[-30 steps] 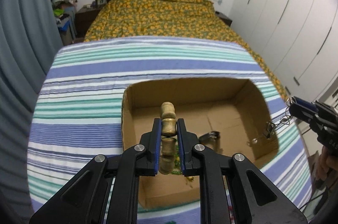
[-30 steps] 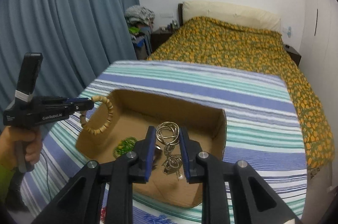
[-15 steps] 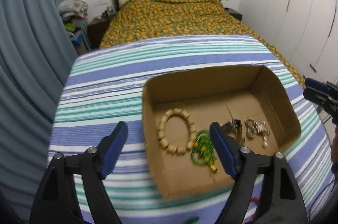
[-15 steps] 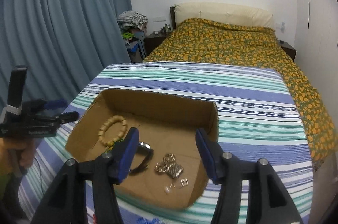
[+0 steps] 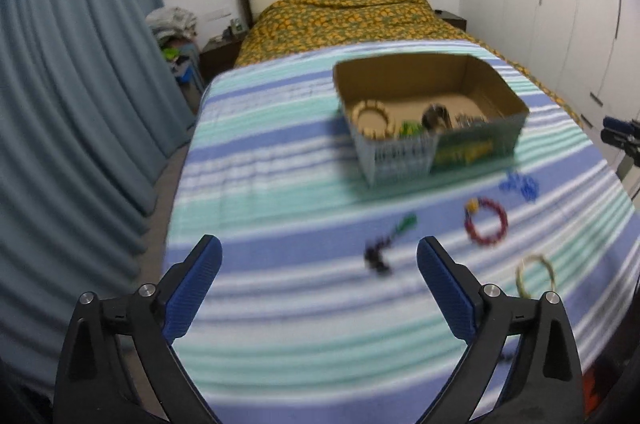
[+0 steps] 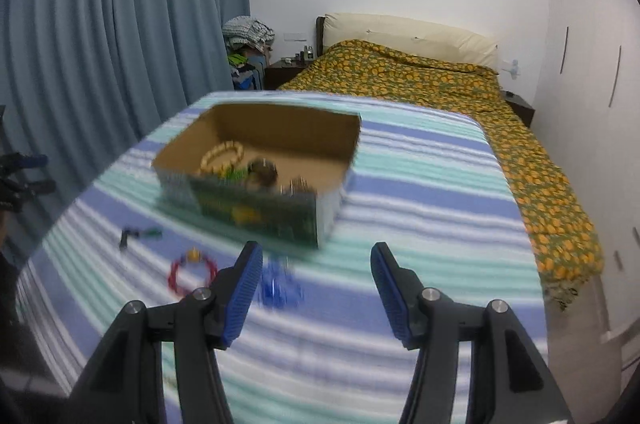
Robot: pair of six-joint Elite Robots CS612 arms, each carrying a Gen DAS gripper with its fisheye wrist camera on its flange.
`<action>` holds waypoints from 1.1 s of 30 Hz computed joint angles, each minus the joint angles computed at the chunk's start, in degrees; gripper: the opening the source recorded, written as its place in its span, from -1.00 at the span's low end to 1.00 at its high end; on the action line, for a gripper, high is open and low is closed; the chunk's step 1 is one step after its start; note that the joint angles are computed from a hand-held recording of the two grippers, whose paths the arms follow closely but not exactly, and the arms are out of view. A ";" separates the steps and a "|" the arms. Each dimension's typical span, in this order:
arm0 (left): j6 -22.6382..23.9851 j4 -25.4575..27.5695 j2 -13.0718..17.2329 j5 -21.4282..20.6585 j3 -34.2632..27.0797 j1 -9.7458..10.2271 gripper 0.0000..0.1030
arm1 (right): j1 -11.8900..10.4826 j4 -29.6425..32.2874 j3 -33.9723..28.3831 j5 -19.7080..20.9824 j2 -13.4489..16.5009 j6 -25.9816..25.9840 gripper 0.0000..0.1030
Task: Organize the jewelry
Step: 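Move both tools back toward the black and brown bead bracelets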
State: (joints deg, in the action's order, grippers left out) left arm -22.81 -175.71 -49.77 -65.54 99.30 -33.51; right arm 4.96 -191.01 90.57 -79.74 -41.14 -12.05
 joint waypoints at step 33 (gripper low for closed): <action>-14.57 -16.47 6.12 -1.30 8.32 -7.63 0.92 | 2.96 -22.40 15.15 -3.98 4.05 8.81 0.13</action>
State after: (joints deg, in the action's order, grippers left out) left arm -37.38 -192.18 -43.65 -66.84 107.62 -41.14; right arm 7.92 -213.41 105.73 -83.72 -37.09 -3.24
